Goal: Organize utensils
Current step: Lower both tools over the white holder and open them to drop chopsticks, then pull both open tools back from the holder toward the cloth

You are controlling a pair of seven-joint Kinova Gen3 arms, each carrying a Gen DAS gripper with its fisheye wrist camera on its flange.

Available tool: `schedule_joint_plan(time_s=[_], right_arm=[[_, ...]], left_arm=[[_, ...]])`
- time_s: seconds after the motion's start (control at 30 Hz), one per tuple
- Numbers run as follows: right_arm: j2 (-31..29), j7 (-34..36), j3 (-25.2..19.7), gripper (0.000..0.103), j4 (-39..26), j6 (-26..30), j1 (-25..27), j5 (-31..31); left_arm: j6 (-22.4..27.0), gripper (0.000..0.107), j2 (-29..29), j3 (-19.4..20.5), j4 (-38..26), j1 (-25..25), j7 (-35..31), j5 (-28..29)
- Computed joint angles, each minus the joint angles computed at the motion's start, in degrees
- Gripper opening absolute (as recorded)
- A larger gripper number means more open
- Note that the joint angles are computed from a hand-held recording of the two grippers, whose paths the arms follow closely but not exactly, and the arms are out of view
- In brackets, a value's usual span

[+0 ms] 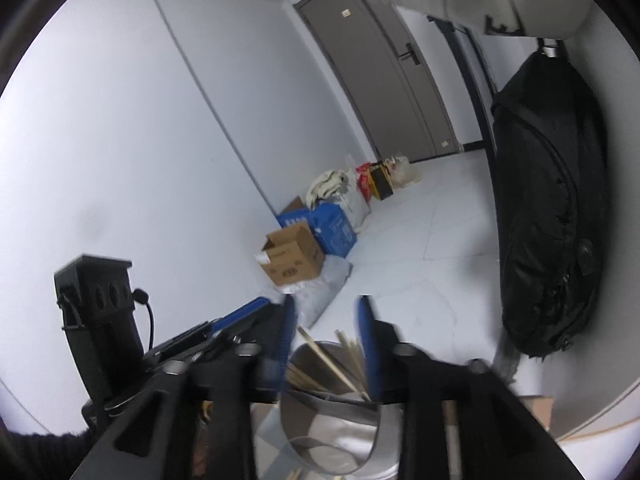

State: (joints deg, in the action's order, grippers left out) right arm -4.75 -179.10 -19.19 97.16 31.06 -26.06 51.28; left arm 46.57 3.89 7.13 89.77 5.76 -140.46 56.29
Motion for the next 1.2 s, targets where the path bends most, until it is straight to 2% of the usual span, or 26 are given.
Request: schedule_joint_plan(time_s=[0.03,0.13,0.23,0.33,0.43,0.53,0.63,0.73,0.9,0.97,1.07,1.2], right_arm=[[-0.5,-1.5,-0.5,0.037,0.5,0.4,0.0,1.1],[-1.6,-6.3,-2.5,0.046,1.7,2.3,-0.1,4.2],[-2.7,-9.3,-4.0,0.046,2.9,3.8,0.0,5.4],[-3.6,-12.2,-6.0,0.052,3.8,6.6,-0.4,7.0],[-4.5,-15.4,-7.8,0.06,5.1,8.9,-0.9,8.4],[-4.7,-18.1,-9.5,0.067,5.6,11.1,-1.7,9.1],[-4.8,-20.6,-10.8,0.07,6.4,12.8,-3.2,10.1],[-4.0,-22.7,-12.1,0.075,7.0,15.3,-5.2,11.2],[-2.4,-25.7,-12.5,0.08,7.4,19.4,-9.8,12.3],[-1.7,-27.5,-12.6,0.082,7.9,21.1,-11.7,13.3],[-0.4,-27.9,-11.6,0.083,8.3,22.0,-14.3,13.0],[1.6,-25.7,-9.0,0.083,7.7,21.8,-17.3,9.7]], left_arm=[[-0.2,0.049,-0.7,-0.1,0.4,0.0,0.2,0.0],[0.4,0.049,-2.4,-0.8,1.3,-0.1,1.1,-0.4],[-1.0,0.05,-4.4,-1.5,3.2,0.4,1.6,-1.3],[-2.2,0.062,-6.7,-2.5,5.2,0.9,3.3,-2.4],[-3.6,0.064,-8.4,-3.9,7.0,1.3,4.1,-2.6],[-4.9,0.065,-10.4,-5.0,9.2,1.7,6.7,-3.8],[-5.5,0.078,-11.8,-6.1,11.2,1.9,10.6,-5.3],[-6.4,0.078,-13.1,-6.9,13.1,2.3,12.4,-6.3],[-6.3,0.08,-13.4,-6.9,14.3,2.5,17.9,-11.3],[-5.9,0.087,-13.2,-6.5,14.5,2.4,20.1,-13.9],[-6.4,0.087,-13.5,-7.2,16.2,3.1,19.4,-14.7],[-5.6,0.087,-13.0,-7.3,17.2,3.3,20.0,-16.9]])
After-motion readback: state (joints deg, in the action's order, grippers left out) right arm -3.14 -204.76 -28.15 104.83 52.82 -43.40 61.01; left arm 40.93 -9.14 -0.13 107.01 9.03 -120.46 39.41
